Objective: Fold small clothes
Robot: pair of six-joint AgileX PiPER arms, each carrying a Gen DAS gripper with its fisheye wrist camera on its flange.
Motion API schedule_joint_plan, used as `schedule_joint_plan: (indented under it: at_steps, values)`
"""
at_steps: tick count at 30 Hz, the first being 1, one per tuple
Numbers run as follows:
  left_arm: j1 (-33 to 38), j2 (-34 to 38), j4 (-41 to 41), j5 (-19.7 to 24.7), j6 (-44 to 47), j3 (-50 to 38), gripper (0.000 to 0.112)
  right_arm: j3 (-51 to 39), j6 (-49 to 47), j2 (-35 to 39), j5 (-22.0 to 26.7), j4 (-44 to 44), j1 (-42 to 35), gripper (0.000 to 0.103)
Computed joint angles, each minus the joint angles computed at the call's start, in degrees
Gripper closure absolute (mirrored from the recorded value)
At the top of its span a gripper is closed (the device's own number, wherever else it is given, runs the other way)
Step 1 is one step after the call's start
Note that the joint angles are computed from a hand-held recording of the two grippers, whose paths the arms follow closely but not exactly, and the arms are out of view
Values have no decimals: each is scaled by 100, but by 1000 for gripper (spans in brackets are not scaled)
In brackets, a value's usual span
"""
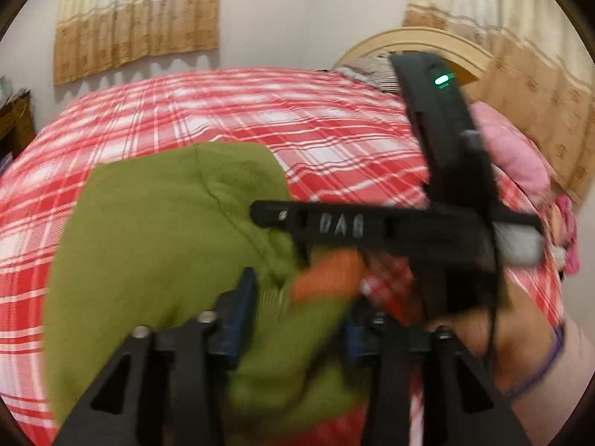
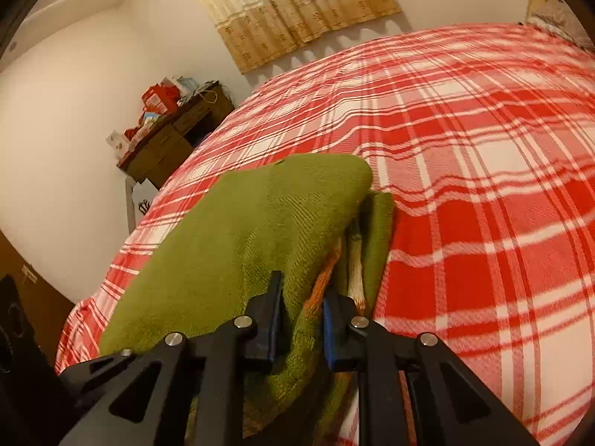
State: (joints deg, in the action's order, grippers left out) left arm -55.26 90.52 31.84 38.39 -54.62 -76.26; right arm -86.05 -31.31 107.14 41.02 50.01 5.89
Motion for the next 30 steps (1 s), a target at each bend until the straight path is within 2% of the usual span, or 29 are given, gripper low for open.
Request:
schedule_joint_plan:
  at_steps: [2,3,6,9,10,13,15,17,21,23,25,27,29,30]
  values:
    - [-288,-731,743,133,-557,726,37,429,54,-354,-104,118,-125,80]
    - [-451,-1104,1166,232,-951,1117,36,590,100,-517,-171,98,-146,78]
    - [-767,-2070,1594,632,-1595,1998,36,1295,51,-1225,-389,91,-226,78]
    - [-685,-2614,1459,1011,-2023,2528,36,1804,-204,-1807,-281,366,-284,78]
    - [-539,-2671,1304,1003,-2034,2633,36,1918,-206,-1969,-266,412,-258,78]
    - [29,-2630,638,811,-1830,2767,36,2011,-94,-2274,-372,243,-25,73]
    - [72,-2476,554,804,-1889,2735,36,1953,39,-2319,-488,-84,173,52]
    - [-63,-2214,758,946,-2046,2588,36,1830,242,-2271,-567,-579,434,46]
    - [-27,-1562,979,1203,-2221,2139,33,1603,491,-1854,-381,-1199,730,46]
    - [125,-1363,807,1237,-2232,2035,26,1621,768,-1673,-499,-1793,999,47]
    - [8,-1198,991,1469,-2350,1879,25,1800,1302,-1740,-862,-2568,1293,59]
    - [-98,-1168,1134,1613,-2270,1809,35,1784,1483,-1799,-781,-2673,1293,80]
    - [-59,-1389,1096,1358,-1863,1915,93,1884,1419,-1956,-804,-2530,1186,85]
    - [32,-1485,957,1259,-1622,1919,93,1950,1577,-2064,-866,-2690,1189,86]
